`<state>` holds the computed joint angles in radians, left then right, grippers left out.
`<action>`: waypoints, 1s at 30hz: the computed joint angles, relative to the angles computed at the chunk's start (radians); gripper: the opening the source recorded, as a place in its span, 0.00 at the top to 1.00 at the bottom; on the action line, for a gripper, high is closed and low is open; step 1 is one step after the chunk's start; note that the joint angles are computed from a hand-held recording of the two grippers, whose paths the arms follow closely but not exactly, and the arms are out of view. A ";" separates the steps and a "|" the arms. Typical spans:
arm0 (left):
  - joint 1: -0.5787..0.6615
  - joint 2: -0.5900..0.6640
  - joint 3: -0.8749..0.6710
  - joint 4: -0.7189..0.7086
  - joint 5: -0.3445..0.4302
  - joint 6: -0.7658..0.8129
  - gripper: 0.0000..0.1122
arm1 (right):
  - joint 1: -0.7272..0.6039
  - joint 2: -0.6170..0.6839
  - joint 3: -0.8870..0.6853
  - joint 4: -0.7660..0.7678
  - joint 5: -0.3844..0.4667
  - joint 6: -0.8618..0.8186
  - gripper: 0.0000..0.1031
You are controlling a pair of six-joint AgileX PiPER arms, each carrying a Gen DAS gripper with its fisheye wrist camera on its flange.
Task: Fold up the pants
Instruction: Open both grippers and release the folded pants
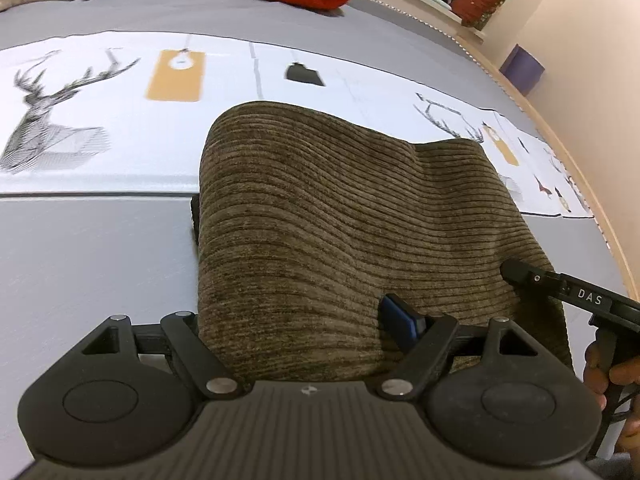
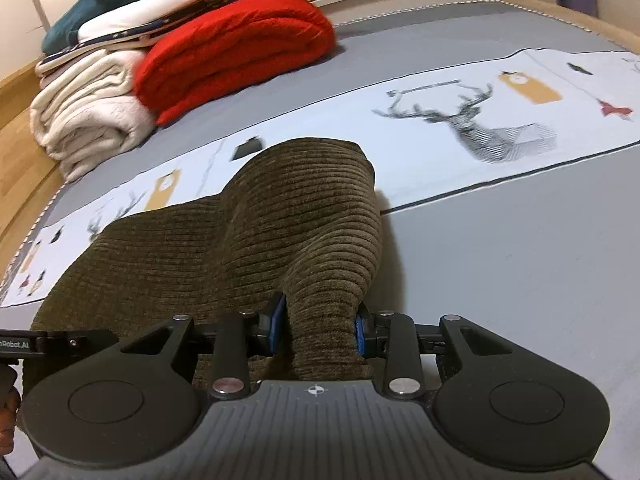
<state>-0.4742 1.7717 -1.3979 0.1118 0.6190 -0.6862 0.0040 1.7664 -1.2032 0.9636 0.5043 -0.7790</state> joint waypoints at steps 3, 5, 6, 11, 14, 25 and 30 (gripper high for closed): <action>-0.009 0.027 -0.021 0.028 0.000 -0.025 0.22 | -0.030 0.043 -0.030 0.015 0.033 0.002 0.64; -0.002 0.014 0.004 0.033 -0.018 -0.026 0.16 | -0.019 0.034 -0.003 0.032 0.001 -0.001 0.55; -0.002 0.009 0.003 0.049 0.001 -0.041 0.13 | -0.004 0.018 0.013 0.006 -0.032 0.008 0.52; -0.083 -0.107 0.048 0.286 0.144 -0.227 0.10 | 0.038 -0.143 0.125 -0.162 -0.162 0.073 0.31; -0.168 -0.185 0.111 0.416 0.202 -0.303 0.08 | 0.017 -0.233 0.177 -0.145 -0.101 0.006 0.30; -0.246 -0.257 0.252 0.507 0.214 -0.480 0.08 | 0.147 -0.342 0.333 -0.613 -0.184 0.339 0.23; -0.490 -0.394 0.276 0.558 0.400 -0.632 0.08 | 0.239 -0.703 0.531 -0.831 -0.184 0.769 0.13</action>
<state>-0.9639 1.3780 -1.1216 0.6698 1.0189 -1.3182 0.2432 1.0631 -0.6723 0.1326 0.3199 -0.0102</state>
